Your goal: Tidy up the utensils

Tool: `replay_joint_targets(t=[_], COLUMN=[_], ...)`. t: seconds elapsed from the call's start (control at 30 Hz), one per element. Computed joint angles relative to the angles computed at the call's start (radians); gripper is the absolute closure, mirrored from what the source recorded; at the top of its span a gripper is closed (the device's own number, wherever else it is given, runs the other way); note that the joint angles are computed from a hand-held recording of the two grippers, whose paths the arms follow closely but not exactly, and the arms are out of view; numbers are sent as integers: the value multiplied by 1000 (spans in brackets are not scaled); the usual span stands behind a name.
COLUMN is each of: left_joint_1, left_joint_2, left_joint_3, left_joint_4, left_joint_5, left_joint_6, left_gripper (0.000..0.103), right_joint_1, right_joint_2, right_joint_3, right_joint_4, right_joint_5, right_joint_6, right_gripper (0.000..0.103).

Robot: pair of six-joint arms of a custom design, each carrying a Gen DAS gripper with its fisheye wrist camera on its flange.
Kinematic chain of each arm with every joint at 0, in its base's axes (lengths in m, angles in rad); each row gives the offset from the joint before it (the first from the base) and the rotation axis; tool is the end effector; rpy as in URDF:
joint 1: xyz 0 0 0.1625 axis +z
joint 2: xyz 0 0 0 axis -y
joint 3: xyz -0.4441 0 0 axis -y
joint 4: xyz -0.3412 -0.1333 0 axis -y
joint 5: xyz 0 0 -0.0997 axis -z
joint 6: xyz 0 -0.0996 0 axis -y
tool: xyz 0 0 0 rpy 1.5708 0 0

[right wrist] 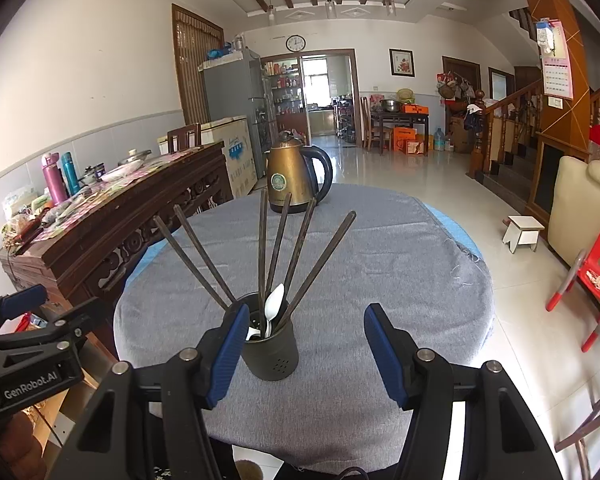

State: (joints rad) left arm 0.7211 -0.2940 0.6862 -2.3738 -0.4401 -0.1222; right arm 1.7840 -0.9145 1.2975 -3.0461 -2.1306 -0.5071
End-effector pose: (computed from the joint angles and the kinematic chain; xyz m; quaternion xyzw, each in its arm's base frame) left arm -0.4899 -0.7281 0.1617 0.1920 0.8114 -0.3972 0.3833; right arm 0.2285 -0.6752 0.4365 0.1551 -0.8192 0.4592 0.3066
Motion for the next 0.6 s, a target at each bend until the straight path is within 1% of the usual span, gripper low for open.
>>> replay_joint_targets(t=[0.27,0.6], left_joint_1=[-1,2], left_joint_2=[-8,-18], left_joint_3=[23,41], left_joint_4=[-53,-64], left_joint_5=[5,0], left_joint_6=[22,11], left_gripper=[12,12], right_joint_1=[6,16], right_joint_2=[6,22], right_joint_3=[-9,-24], right_joint_4=[-12,-20], right_joint_5=[-1,0], right_joint_6=[-17,-45], right_gripper=[39,39])
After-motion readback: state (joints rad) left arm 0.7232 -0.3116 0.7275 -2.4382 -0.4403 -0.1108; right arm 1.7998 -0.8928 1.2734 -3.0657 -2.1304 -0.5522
